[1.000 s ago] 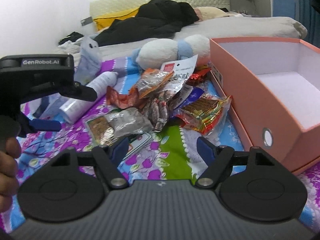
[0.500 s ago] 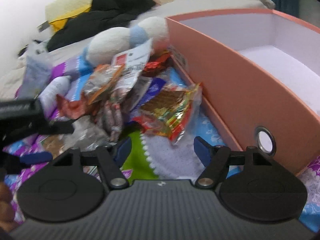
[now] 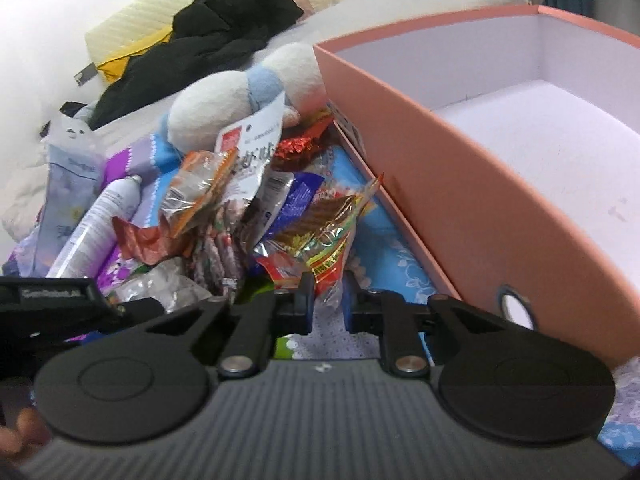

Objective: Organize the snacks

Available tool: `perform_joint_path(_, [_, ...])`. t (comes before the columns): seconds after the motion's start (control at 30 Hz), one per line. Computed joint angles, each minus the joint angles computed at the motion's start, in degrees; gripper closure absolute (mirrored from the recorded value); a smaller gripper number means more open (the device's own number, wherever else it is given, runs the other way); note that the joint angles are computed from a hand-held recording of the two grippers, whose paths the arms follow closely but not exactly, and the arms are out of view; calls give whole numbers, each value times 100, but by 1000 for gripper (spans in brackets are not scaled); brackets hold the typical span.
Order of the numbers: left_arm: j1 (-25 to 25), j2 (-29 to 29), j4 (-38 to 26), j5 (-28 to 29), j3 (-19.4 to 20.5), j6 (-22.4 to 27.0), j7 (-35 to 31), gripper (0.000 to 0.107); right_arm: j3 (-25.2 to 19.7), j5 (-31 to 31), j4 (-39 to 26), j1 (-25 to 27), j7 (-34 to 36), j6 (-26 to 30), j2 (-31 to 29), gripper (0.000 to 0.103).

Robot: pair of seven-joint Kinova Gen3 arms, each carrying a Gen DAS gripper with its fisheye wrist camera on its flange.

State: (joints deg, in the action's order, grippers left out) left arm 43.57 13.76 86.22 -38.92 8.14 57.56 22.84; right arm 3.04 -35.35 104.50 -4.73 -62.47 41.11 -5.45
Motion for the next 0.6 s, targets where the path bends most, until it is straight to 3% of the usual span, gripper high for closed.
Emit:
perform_joint_path(0.2, [296,-18,-251,-128,120,515,123,96,228,-186,12,72,331,477,-234,87])
perform_joint_path(0.6, [1179,138,-896,-313,375,1613,740,98,791,-170,55,315,922,1652,-750,89])
